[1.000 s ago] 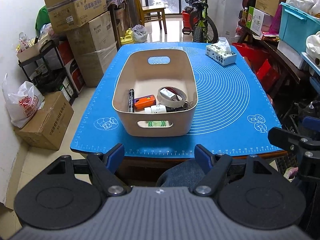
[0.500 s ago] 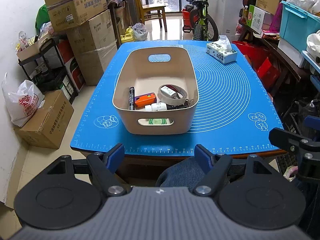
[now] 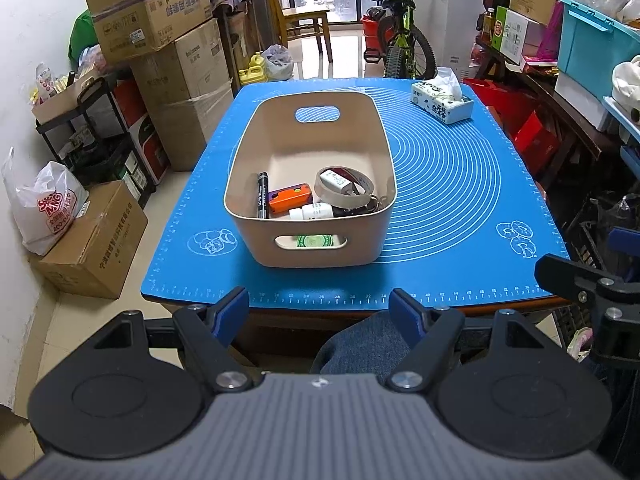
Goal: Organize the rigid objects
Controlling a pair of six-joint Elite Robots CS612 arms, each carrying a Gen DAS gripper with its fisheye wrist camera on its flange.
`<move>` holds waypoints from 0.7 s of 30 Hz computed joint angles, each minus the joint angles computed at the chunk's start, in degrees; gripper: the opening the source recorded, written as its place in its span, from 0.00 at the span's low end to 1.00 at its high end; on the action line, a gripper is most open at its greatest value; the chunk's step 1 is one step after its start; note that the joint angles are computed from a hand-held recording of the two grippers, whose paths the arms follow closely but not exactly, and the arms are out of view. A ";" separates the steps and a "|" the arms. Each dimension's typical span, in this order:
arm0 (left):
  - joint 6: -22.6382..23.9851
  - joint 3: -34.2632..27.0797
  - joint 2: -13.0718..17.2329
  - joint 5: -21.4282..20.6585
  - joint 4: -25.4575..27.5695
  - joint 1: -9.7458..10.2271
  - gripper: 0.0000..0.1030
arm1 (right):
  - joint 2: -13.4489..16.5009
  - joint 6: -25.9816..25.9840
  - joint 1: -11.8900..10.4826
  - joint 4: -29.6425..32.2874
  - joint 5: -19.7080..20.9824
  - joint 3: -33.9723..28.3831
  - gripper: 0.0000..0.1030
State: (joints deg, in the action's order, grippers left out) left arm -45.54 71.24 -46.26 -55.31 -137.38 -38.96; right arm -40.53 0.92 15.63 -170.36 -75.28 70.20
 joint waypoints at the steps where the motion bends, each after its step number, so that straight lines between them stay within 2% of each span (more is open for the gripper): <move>1: -0.13 0.01 -0.01 -0.02 0.05 0.00 0.75 | 0.01 -0.01 -0.04 0.11 0.11 -0.02 0.97; 21: 0.07 0.25 -0.16 0.08 -0.26 0.01 0.75 | 0.07 -0.41 -0.30 -0.25 0.63 -0.01 0.97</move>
State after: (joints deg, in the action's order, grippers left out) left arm -45.47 71.49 -46.42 -55.22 -137.64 -38.95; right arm -40.46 0.51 15.33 -170.61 -74.65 70.19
